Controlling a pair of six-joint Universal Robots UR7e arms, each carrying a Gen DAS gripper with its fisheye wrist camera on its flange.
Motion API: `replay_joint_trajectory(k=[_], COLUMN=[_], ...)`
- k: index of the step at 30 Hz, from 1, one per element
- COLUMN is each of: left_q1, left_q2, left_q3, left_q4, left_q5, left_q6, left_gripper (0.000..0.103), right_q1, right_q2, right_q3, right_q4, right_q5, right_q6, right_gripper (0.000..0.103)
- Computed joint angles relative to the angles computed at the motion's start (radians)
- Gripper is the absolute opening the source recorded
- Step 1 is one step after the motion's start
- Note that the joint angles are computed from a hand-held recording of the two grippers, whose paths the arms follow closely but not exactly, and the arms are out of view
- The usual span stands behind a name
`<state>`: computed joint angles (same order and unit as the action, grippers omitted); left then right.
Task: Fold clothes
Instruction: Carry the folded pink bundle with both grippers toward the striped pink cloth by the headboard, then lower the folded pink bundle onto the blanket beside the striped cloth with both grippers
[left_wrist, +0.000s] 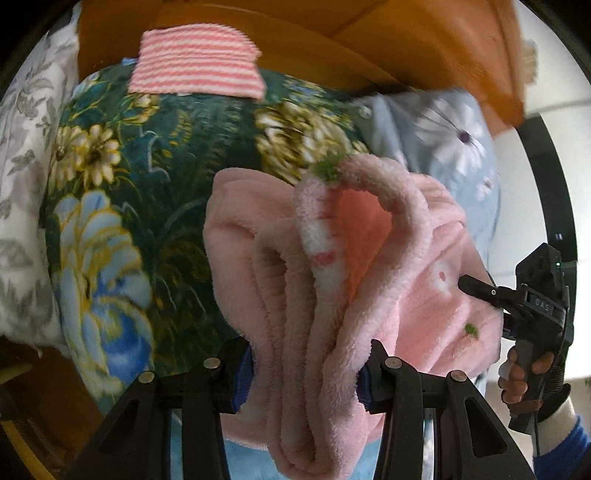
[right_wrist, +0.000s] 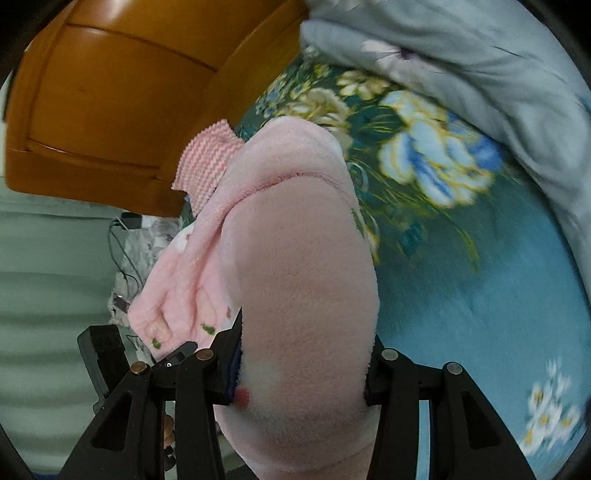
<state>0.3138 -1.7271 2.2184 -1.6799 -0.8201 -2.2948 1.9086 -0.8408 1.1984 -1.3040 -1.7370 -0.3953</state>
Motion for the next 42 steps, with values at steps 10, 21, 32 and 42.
replay_joint_trajectory(k=[10,21,32,42], left_q1=[0.138,0.231,0.251,0.130], left_q2=[-0.126,-0.157,-0.168,-0.198], left_q3=[0.059,0.194,0.207,0.058], left_q4=[-0.002,-0.239,-0.293,0.143], left_q5=[0.116,0.105,0.090,0.063], left_q6=[0.051,0.133,0.182,0.024], left_gripper=[0.047,0.049,0.053,0.055], right_q1=[0.085,0.080,0.056,0.080], right_q2=[0.285,0.444,0.446,0.422], right_q3=[-0.211,-0.306,-0.289,-0.341], right_q4=[0.004,0.021,-0.001,0.033], right_q5=[0.001,-0.108,-0.146,-0.174], right_q6=[-0.056,-0.087,-0.057,-0.117], right_gripper=[0.048,0.048,0.050,0.055])
